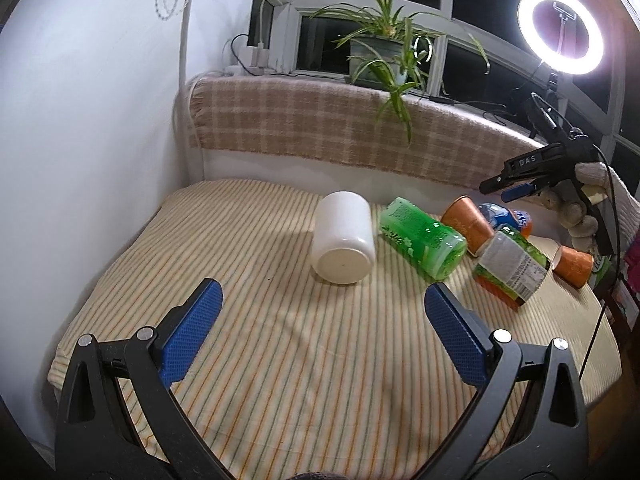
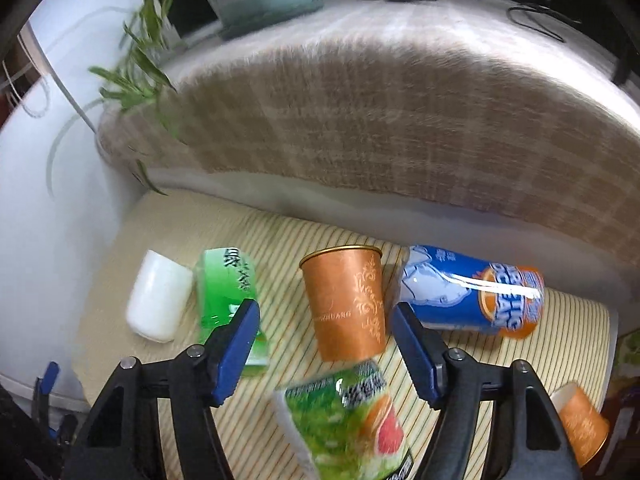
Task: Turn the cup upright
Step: 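Move the right tool to the orange paper cup lying beside the blue can, then close the right gripper around the orange cup and lift it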
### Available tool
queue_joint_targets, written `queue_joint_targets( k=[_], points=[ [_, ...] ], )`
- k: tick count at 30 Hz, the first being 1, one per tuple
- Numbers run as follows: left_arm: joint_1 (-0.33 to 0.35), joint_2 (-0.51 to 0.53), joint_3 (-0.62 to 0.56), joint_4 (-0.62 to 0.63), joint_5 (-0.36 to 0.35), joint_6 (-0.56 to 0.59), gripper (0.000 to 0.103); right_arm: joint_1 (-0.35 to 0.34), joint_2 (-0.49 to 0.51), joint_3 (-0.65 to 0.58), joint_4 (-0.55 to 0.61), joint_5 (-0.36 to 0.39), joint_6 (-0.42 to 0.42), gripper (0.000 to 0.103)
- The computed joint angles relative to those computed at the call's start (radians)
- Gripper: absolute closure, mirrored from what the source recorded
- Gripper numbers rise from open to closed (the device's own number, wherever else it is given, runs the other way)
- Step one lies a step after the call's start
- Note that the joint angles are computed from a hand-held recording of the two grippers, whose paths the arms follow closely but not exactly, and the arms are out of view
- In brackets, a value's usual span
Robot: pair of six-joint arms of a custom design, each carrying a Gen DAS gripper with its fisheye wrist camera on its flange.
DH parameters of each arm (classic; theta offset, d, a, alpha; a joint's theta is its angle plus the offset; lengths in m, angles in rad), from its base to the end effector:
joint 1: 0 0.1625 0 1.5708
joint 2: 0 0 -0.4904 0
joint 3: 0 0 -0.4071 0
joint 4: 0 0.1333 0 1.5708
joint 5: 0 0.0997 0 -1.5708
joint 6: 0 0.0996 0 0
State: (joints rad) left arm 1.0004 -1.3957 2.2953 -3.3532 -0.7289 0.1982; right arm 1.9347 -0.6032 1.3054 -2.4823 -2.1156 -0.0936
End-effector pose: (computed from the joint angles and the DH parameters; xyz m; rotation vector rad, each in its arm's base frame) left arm -0.0700 -0.4935 0.3615 0.3934 2.2145 -1.2040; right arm 0.3717 -0.7465 0.1151 0.5164 -2.5553 0.3693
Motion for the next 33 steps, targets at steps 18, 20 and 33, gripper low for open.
queue_joint_targets(
  k=[18,20,33],
  points=[
    [0.057,0.004,-0.033,0.018,-0.016,-0.016,0.000,0.015,0.178,-0.221,0.214,-0.201,-0.108,0.040],
    [0.059,0.003,-0.033,0.021,-0.016,-0.017,0.000,0.016,0.184,-0.221,0.210,-0.215,-0.110,0.040],
    [0.059,0.007,-0.035,0.020,-0.018,-0.018,0.000,0.006,0.262,-0.291,0.233,-0.296,-0.131,0.035]
  ],
)
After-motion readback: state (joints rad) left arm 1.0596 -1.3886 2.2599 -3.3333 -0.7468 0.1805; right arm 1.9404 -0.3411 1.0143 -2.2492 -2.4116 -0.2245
